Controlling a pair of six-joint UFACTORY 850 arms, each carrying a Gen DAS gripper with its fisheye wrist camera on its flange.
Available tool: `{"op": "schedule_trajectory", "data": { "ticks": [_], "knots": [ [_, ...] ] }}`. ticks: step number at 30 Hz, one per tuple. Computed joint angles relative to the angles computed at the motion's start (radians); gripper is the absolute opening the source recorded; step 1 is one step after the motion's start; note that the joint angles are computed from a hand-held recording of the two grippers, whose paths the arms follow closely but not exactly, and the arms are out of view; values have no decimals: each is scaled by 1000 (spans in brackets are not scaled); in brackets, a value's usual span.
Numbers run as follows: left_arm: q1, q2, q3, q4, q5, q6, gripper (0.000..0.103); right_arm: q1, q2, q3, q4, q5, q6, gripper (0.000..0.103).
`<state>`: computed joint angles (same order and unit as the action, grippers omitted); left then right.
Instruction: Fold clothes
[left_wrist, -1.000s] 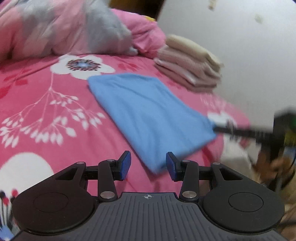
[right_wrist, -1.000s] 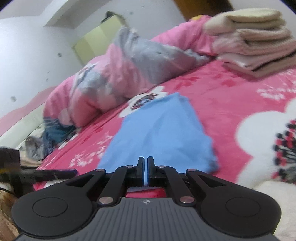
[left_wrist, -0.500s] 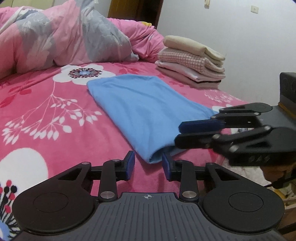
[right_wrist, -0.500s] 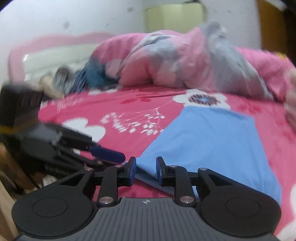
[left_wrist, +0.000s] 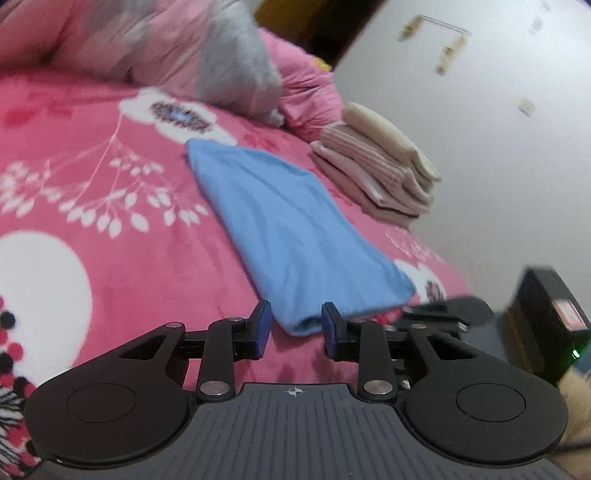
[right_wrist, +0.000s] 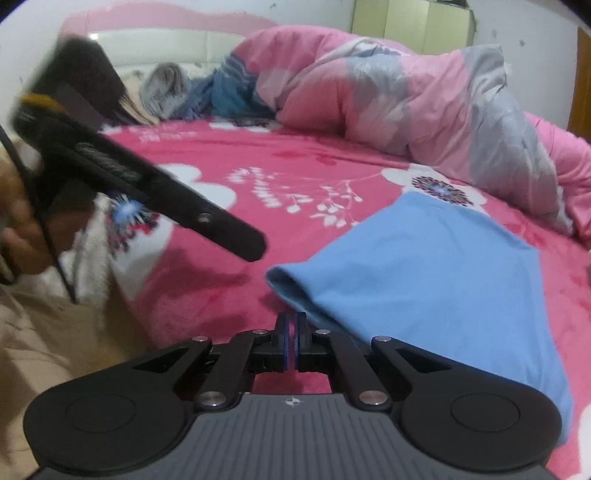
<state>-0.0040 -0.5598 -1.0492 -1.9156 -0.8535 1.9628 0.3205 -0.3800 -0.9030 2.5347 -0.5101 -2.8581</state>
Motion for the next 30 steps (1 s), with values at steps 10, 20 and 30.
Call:
{"op": "schedule_trajectory", "data": {
  "ticks": [10, 20, 30],
  "knots": [
    [-60, -1, -39, 15, 201, 15, 29, -63, -51, -39, 52, -52, 197, 1],
    [-58, -108, -225, 245, 171, -344, 30, -124, -21, 9, 159, -125, 189, 2],
    [-82, -104, -226, 239, 259, -284, 5, -200, -71, 2, 118, -143, 328, 0]
  ]
}}
